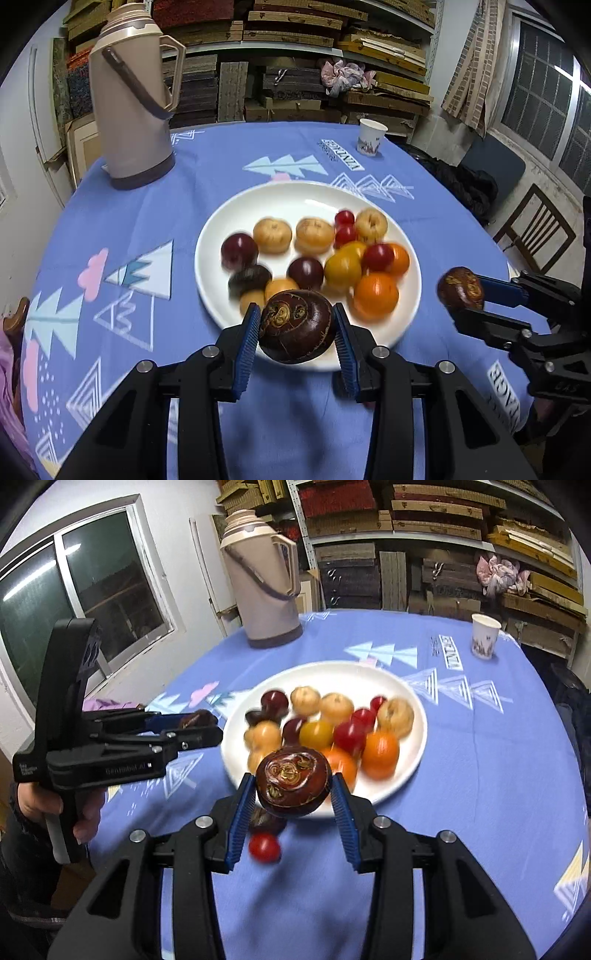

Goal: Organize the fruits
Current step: 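Carry both wrinkled brown fruits onto the white plate, opening both tools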

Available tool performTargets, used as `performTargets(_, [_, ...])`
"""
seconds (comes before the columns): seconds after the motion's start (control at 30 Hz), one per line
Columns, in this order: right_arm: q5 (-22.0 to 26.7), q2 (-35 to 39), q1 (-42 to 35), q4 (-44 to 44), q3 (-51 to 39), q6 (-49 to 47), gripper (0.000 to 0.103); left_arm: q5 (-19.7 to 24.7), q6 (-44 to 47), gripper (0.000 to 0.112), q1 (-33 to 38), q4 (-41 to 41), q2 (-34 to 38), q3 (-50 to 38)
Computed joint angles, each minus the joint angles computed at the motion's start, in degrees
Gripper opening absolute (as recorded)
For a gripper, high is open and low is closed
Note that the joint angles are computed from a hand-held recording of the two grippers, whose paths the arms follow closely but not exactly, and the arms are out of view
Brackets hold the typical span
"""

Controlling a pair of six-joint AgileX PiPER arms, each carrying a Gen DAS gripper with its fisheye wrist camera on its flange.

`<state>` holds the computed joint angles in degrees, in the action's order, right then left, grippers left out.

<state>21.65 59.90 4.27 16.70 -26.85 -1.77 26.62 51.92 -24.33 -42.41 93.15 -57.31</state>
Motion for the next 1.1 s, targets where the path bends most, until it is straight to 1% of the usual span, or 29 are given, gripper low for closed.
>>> performTargets(0.03, [-1.13,2.48,-1.42,2.67,-1.29,-3.75,0.041,0.53,-0.84,0.040,-0.25,0.41,1.47,-1.88])
performTargets(0.1, [-2.68,6.16,-2.36,3.50,-3.13,-5.18,0.041,0.53,-6.00,0.040,-1.39,4.63,4.63,-5.71])
performTargets(0.13, [-3.51,7.86,-2.88,5.25,-3.82,-7.44,0.041,0.63,-7.41,0.040,-1.68,5.85,5.92,-7.27])
performTargets(0.2, [-4.64,12.55,-4.82,12.74,-6.12,-16.28,0.041,1.10,-10.81,0.040,-2.60,8.50,9.27,-11.35])
performTargets(0.33, [-6.66,21.94,-6.75,20.58,-10.49,-25.06,0.042,3.08,-16.44,0.040,-3.58,12.20,14.72,-18.34])
performTargets(0.43, [-7.38,26.85,-8.16,28.03,-12.36,-32.89,0.042,4.75,-20.31,0.040,-4.22,15.31,19.10,-23.74])
performTargets(0.53, [-7.74,31.89,-9.49,33.31,-14.63,-38.05,0.042,6.89,-23.69,0.040,-4.09,16.57,22.77,-28.55])
performTargets(0.6, [-7.33,34.62,-10.95,40.90,-15.50,-44.69,0.042,7.88,-27.37,0.041,-4.04,18.54,25.15,-31.82])
performTargets(0.63, [-7.14,35.00,-11.36,42.48,-15.47,-45.76,0.046,7.67,-28.60,0.045,-4.09,19.45,25.55,-32.39])
performTargets(0.67, [-6.86,35.25,-11.83,42.69,-15.45,-45.29,0.055,7.19,-30.44,0.060,-4.24,20.78,25.46,-32.43])
performTargets(0.7, [-6.81,34.48,-12.13,44.81,-14.68,-47.11,0.058,5.26,-32.79,0.076,-4.52,22.60,24.36,-31.00])
performTargets(0.73, [-7.01,33.19,-12.35,48.66,-13.46,-51.22,0.059,3.67,-34.73,0.082,-4.82,24.64,23.27,-29.55])
performTargets(0.77, [-7.90,31.37,-12.02,50.23,-12.05,-53.36,0.061,1.87,-34.66,0.086,-5.01,25.31,21.93,-27.69])
performTargets(0.83, [-9.52,28.51,-11.31,48.78,-10.06,-52.29,0.061,1.08,-32.22,0.086,-5.07,24.88,20.16,-25.55])
performTargets(0.9, [-8.13,24.71,-12.22,51.85,-7.38,-55.32,0.061,1.30,-30.78,0.086,-4.93,24.13,18.95,-24.07])
performTargets(0.93, [-7.58,23.36,-12.45,51.76,-6.57,-55.36,0.061,0.93,-29.88,0.086,-4.85,23.40,17.91,-22.65])
performTargets(0.97, [-7.33,21.16,-12.21,49.51,-5.30,-53.42,0.061,0.43,-28.45,0.086,-4.70,22.10,16.76,-21.01])
performTargets(1.03, [-7.27,17.94,-11.24,42.37,-3.95,-46.23,0.061,-0.19,-26.05,0.086,-4.53,20.02,14.87,-18.32])
performTargets(1.1, [-5.94,14.87,-10.50,35.59,-2.63,-39.61,0.061,-0.53,-24.04,0.086,-4.48,18.27,13.25,-16.00])
